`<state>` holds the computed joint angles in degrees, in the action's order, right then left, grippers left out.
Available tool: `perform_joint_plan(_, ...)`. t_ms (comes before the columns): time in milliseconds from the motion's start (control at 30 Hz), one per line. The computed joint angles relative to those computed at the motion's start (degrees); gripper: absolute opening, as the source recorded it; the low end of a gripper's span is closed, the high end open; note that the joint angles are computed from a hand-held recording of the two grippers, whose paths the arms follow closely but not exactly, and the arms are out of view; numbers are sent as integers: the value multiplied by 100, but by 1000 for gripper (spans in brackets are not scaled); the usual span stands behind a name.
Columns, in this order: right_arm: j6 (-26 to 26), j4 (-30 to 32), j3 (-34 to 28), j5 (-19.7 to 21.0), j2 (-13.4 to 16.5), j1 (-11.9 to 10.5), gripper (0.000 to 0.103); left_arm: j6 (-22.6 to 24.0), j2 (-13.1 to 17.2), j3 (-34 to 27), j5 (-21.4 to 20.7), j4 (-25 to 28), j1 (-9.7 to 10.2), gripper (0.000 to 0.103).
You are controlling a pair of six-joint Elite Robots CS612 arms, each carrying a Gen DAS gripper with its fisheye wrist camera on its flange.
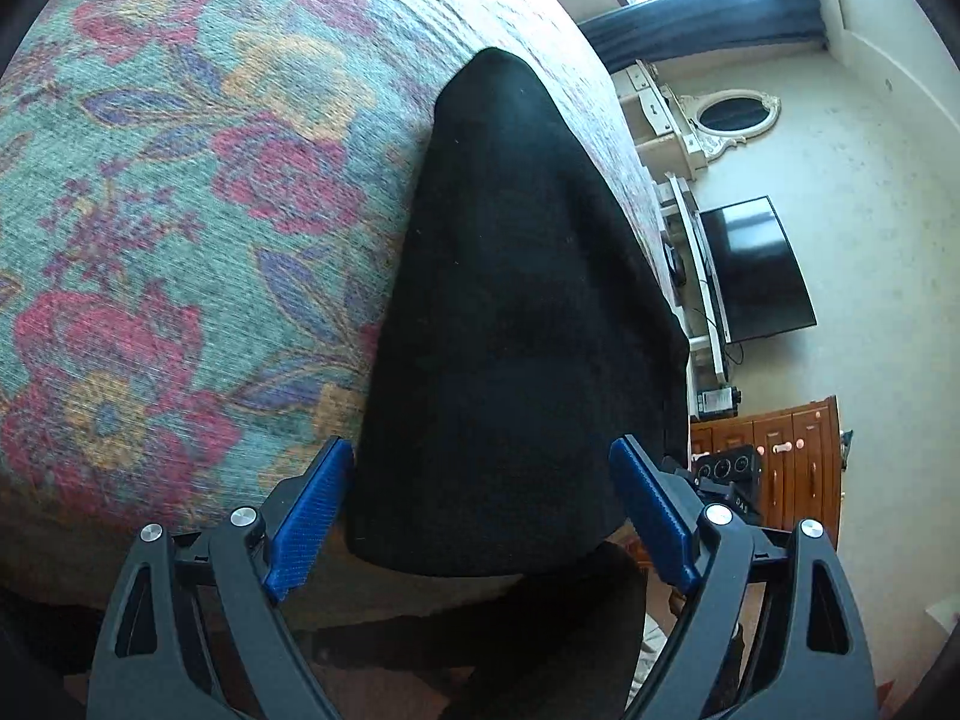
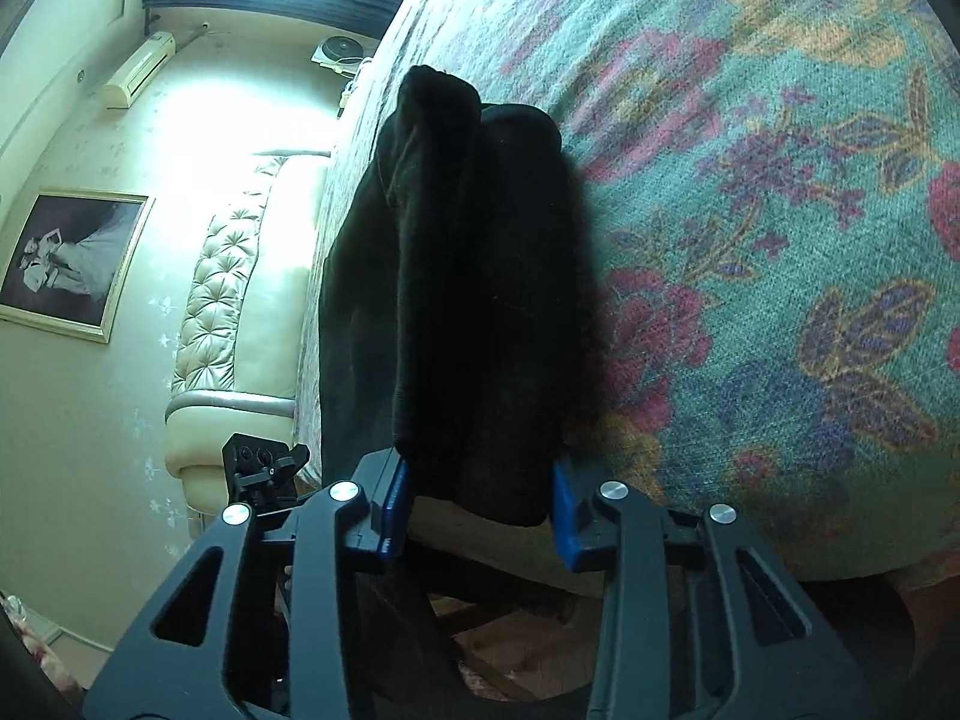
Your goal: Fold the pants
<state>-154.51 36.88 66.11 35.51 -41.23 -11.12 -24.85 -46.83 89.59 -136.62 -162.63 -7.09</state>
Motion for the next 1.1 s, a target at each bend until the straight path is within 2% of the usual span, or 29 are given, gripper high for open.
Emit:
perform_joint_plan(67, -117, 24, 15, 15, -25, -19, 34, 297, -103, 51, 435, 238, -63, 63)
perform_joint_plan(100, -167, 35, 6, 23, -26, -17, 33, 411, -93, 15, 497, 324, -66, 57)
perform_joint_plan(200, -374, 124, 24, 70, 9, -20, 32, 515, -94, 76, 585, 226, -67, 49)
perform_joint_plan(267, -291, 68, 8, 21, 58, 8, 33, 694, -106, 161, 729, 26, -100, 48)
perform_joint_plan(300, -263, -1, 46, -56, 70, -9, 35, 808, -106, 195, 759, -84, -107, 49)
perform_joint_plan(400, -255, 52, 42, -250, 110, -61, 52, 829, -94, 210, 555, -295, -55, 54)
perform_joint_plan(467, -258, 11, 100, -39, -18, -86, 79, 946, -141, 195, 581, -264, 5, 56)
perform_joint_plan(533, -323, -169, 168, 423, -215, -87, 88, 1066, -196, 213, 660, -571, 66, 75)
perform_joint_plan(600, -258, -288, 86, 443, -225, -103, 89, 1214, -145, 94, 685, -871, 129, 78)
perform_joint_plan(667, -98, -281, -179, 436, -72, -88, 89, 1415, -42, -183, 829, -639, 134, 78)
perform_joint_plan(700, -104, -195, -390, 397, 60, -67, 89, 1427, 70, -356, 767, -550, 147, 78)
perform_joint_plan(833, -46, 230, -1370, 410, 648, 43, 89, 1254, 562, -1131, 699, 51, 87, 78)
perform_joint_plan(900, 97, 240, -1723, 346, 838, 70, 90, 1114, 806, -1515, 517, 403, 58, 78)
perform_joint_plan(1000, 297, 372, -2238, 88, 1149, 83, 90, 822, 1083, -1939, 130, 551, 44, 83)
perform_joint_plan(1067, 281, 473, -2470, 69, 1272, 110, 90, 765, 1231, -2226, -146, 801, 35, 83)
perform_joint_plan(1100, 139, 595, -2564, 108, 1318, 130, 86, 739, 1276, -2307, -231, 897, 34, 83)
